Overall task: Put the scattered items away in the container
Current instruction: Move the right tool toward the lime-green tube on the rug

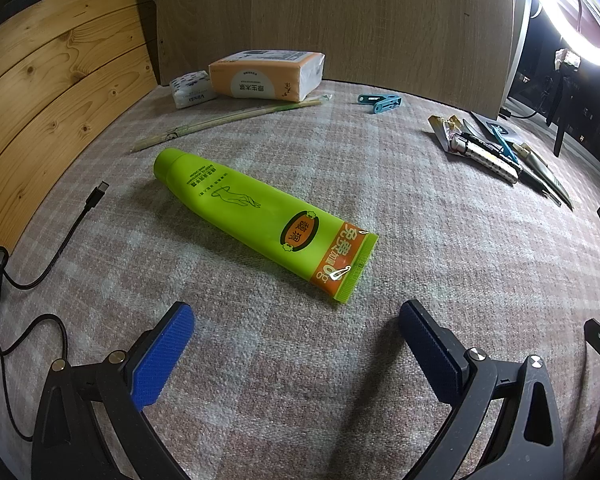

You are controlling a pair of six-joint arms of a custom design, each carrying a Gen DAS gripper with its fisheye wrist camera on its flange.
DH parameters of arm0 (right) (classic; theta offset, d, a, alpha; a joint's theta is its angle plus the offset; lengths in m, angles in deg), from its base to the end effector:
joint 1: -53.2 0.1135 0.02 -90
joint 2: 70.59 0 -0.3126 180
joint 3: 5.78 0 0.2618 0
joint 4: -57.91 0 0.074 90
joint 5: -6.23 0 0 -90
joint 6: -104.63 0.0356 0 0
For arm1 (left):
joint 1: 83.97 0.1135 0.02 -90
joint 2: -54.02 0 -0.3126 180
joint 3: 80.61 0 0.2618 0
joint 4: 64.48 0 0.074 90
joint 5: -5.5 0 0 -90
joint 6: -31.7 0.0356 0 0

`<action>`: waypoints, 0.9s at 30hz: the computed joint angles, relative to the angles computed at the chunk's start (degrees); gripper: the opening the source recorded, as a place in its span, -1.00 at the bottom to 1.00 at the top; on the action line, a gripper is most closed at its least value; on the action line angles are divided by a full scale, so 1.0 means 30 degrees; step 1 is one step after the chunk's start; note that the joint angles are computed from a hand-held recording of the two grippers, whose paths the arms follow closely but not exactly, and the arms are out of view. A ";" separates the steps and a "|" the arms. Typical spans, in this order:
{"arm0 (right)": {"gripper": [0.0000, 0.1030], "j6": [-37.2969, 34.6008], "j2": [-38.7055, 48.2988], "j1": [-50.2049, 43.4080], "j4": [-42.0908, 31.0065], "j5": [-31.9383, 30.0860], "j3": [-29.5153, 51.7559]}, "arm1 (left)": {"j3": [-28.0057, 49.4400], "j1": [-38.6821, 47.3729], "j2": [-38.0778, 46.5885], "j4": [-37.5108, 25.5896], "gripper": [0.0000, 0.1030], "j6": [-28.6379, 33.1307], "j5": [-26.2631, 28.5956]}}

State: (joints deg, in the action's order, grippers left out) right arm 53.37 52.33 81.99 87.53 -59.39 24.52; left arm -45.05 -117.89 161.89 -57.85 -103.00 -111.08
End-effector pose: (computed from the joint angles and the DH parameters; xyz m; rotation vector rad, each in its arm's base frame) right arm 0.2053 0.0961 0.0196 0.3485 2.4973 -0.1162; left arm 0.2073 -0.1202 0.0652 -0.3650 2.5010 0.1167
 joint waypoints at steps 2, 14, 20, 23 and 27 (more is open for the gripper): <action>1.00 -0.0005 0.0005 -0.0007 0.0006 -0.0006 -0.0002 | 0.0024 -0.0002 0.0000 -0.0054 1.00 -0.0058 -0.0028; 1.00 -0.0339 -0.0696 -0.0534 -0.1572 -0.0715 0.0459 | 0.0434 0.0430 -0.0273 -0.1255 1.00 -0.0223 0.0708; 1.00 -0.0632 -0.0921 -0.0806 -0.2590 -0.1451 0.0806 | 0.0964 0.0524 -0.0687 -0.3078 0.94 -0.1336 0.1383; 1.00 -0.1123 -0.1182 -0.1013 -0.2713 -0.1998 0.0677 | 0.0590 0.1010 -0.1513 -0.3343 0.86 -0.1882 0.2197; 0.99 -0.1446 -0.2053 -0.2045 -0.2691 -0.3568 0.0224 | -0.0170 0.2448 -0.3079 -0.3876 0.69 -0.2227 0.3374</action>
State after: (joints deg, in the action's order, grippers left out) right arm 49.03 46.17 75.85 79.45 -70.10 25.20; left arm -45.56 -110.55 152.65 -69.48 -109.68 -100.96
